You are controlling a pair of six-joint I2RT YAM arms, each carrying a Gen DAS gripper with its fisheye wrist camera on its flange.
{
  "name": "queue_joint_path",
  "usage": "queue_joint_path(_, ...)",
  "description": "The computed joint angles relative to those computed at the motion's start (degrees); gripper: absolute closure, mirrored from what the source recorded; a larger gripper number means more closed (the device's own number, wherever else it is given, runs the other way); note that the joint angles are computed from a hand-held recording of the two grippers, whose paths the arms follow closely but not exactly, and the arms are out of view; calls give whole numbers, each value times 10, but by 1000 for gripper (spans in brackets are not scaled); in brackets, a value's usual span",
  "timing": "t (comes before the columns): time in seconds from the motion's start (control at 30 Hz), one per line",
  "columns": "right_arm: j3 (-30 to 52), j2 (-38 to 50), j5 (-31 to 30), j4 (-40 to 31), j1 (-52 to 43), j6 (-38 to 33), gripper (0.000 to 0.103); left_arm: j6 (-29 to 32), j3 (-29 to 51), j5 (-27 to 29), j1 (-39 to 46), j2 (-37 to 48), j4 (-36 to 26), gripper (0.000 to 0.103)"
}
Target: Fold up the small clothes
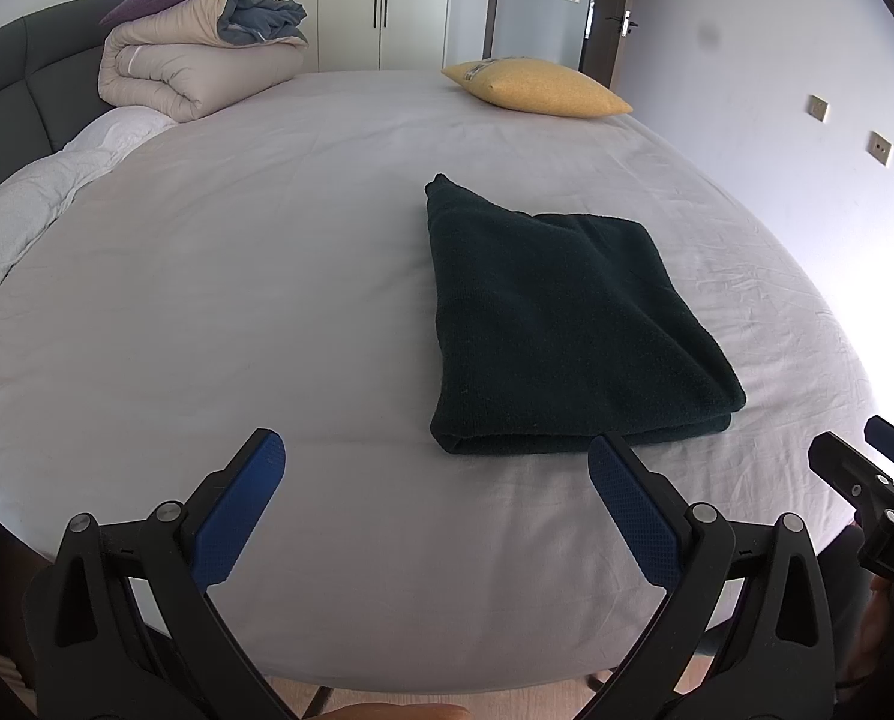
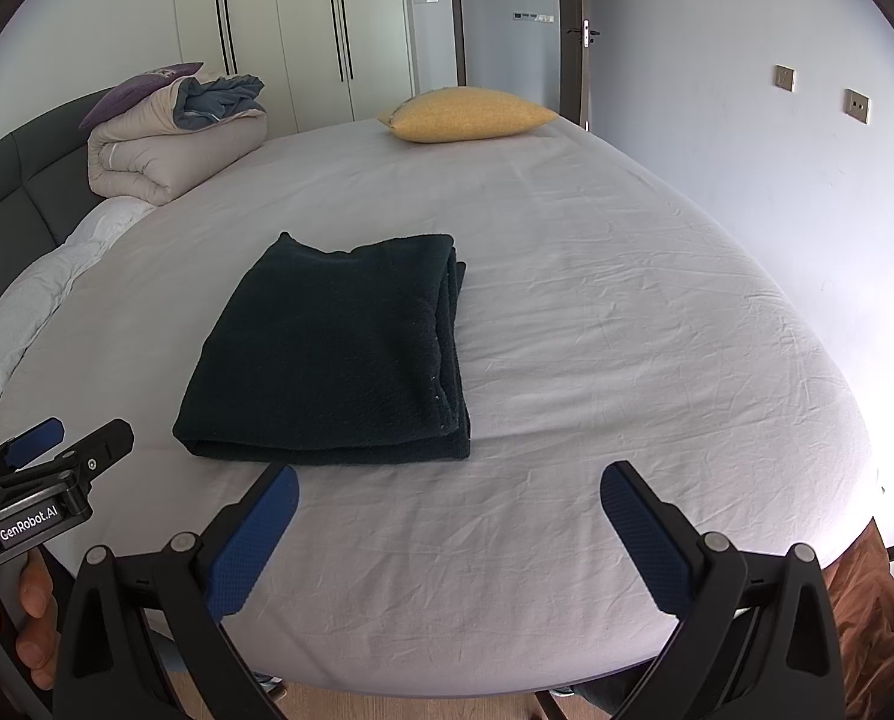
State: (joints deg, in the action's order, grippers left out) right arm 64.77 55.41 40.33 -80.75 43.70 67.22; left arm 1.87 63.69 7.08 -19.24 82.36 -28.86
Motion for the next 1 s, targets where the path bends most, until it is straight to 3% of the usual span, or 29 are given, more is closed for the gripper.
queue_joint_path(1.0,-7,5,1,2,14,16,0,3,-4,1,1,0,3,0)
